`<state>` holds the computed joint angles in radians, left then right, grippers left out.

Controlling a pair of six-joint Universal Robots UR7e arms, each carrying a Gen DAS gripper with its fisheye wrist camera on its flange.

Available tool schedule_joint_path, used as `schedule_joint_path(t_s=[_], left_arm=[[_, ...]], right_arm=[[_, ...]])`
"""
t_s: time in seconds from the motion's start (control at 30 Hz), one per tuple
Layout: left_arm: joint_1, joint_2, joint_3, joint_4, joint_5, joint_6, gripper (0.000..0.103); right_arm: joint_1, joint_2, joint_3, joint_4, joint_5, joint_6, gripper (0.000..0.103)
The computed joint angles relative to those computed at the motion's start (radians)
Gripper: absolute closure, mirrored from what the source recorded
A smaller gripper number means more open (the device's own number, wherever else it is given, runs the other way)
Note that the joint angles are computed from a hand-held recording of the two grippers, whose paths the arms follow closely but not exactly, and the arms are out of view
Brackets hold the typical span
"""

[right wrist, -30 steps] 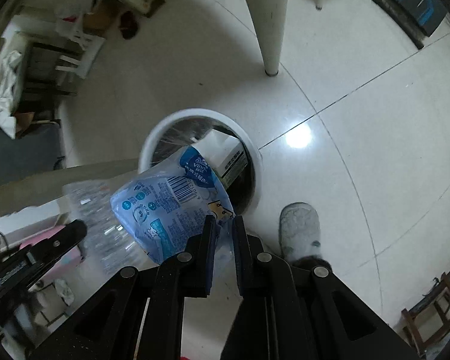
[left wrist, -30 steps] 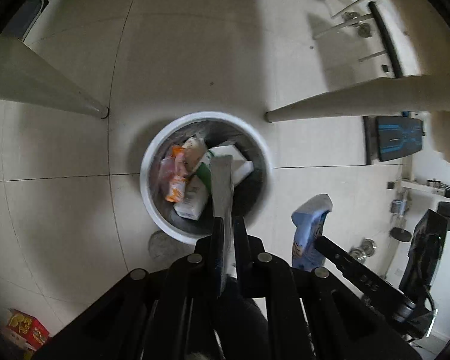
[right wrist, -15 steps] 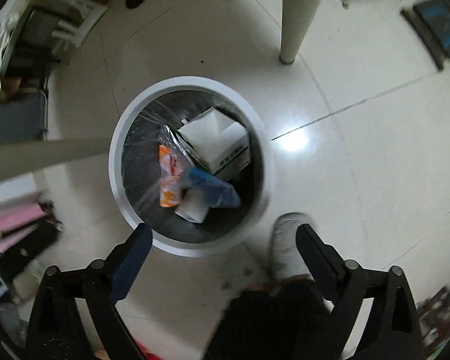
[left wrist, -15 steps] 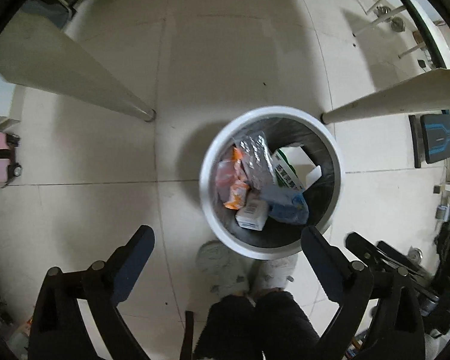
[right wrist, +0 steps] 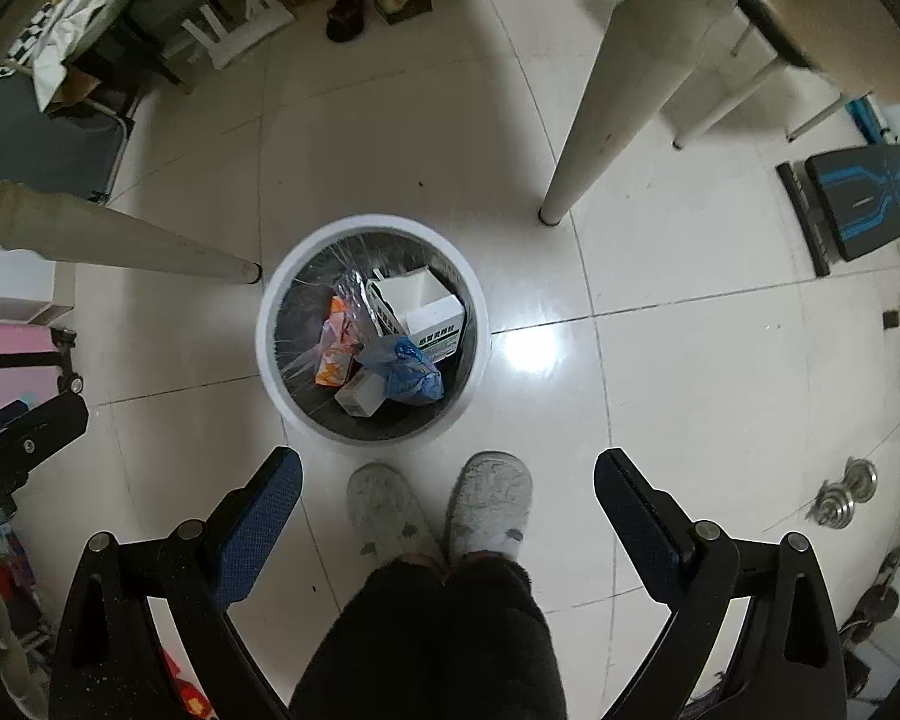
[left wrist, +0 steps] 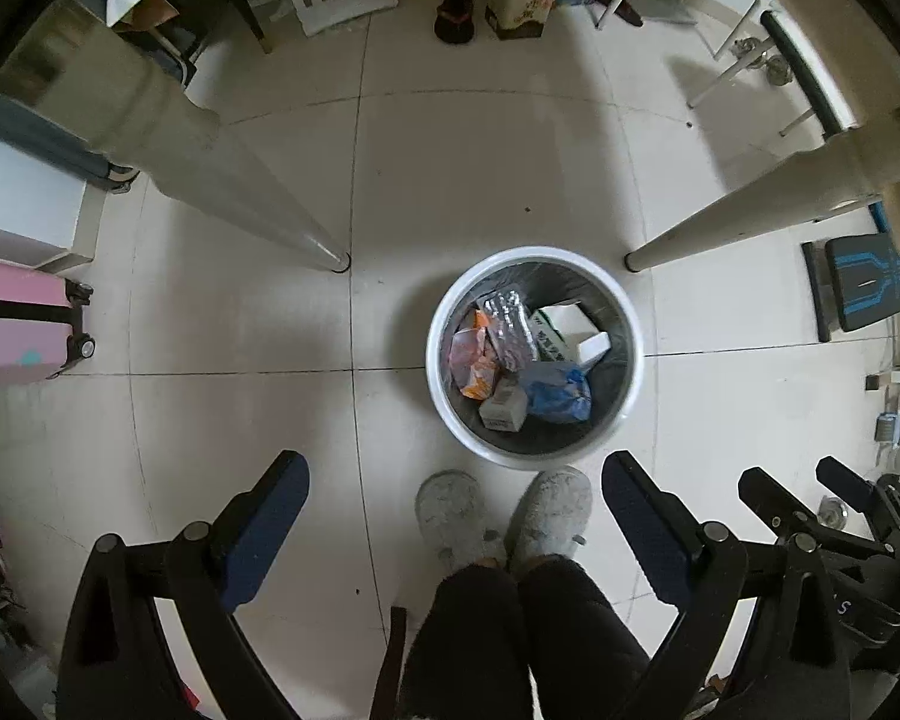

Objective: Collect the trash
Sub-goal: 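Move both tools back up toward the table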

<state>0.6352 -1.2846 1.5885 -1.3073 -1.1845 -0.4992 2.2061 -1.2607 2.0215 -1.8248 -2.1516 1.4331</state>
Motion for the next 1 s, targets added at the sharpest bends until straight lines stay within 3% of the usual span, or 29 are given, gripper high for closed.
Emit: schedule_joint_path(t_s=[0.23,0.6,0.83,1.0], left_arm=[[-0.059,-0.007,-0.111,0.11,-0.034,-0.056,0.003],[-0.127,0.082,-0.451,0.322,-0.043,-0.117,0.003],[-0.126,0.21,-0.648,0.366,0.074,-0.179,0.003],[-0.102,0.363,-0.836,0.431,0.151,-0.24,0.003]], right_arm=[[0.106,-0.001,-0.209,0.247,0.027,0.07,0.004],[0.224,0.126,-0.65,0.545,0.071,0.099,0.004],[0.206,0.19,-0.939,0.709,-0.015,0.08,0.004],[0.118,0.258,-1.187,0.871,-0.07,-0.074,0.004]])
